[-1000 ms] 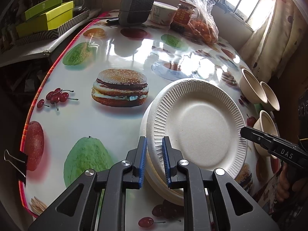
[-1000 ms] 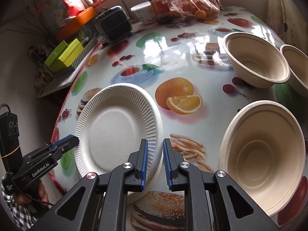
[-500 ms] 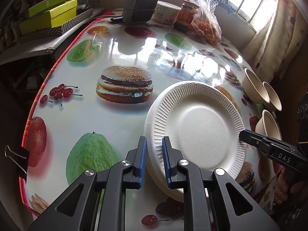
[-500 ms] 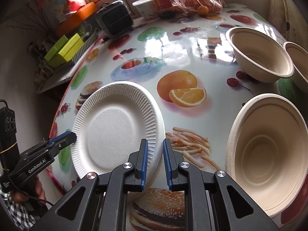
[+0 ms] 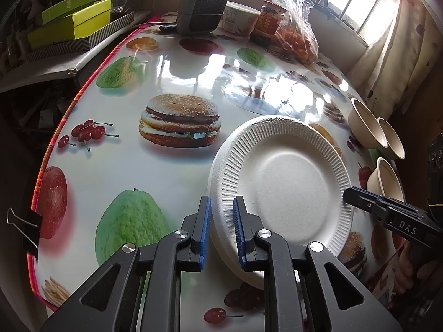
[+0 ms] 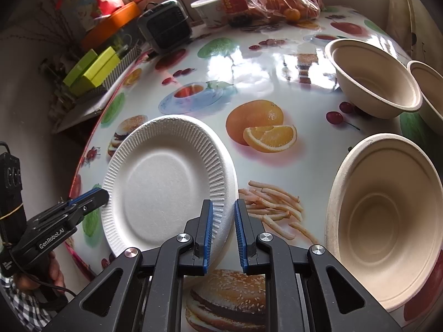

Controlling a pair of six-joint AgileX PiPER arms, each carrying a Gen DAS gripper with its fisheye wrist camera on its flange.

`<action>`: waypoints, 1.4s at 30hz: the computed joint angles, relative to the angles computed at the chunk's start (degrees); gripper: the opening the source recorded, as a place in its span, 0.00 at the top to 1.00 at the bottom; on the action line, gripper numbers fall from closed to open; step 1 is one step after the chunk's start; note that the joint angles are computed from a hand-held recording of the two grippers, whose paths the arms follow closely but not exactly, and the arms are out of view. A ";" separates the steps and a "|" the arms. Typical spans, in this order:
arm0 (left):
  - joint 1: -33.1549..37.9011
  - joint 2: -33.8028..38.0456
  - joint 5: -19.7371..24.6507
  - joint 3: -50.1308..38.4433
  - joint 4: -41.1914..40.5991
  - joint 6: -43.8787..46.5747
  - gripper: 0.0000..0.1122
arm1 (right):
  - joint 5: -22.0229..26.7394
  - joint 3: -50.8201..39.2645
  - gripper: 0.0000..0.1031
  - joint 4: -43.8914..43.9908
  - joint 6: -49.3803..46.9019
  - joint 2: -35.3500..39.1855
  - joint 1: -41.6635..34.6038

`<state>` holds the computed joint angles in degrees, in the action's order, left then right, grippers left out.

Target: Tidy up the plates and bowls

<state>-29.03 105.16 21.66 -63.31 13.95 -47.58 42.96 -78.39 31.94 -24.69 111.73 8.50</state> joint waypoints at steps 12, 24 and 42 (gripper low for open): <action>0.09 -0.01 -0.18 0.12 -0.10 0.15 0.85 | 0.03 0.03 0.84 -0.11 0.35 -0.14 0.14; 0.16 -0.40 -0.59 0.63 0.12 0.11 0.84 | -0.15 0.30 0.84 0.87 0.00 -0.35 -0.38; -3.39 -1.81 4.09 -0.64 20.14 -18.28 0.61 | -4.43 2.79 0.70 -0.40 0.93 -3.68 -0.28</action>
<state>-32.42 103.34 25.75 -63.95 34.09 -65.85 38.53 -75.60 31.54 -23.75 108.05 8.22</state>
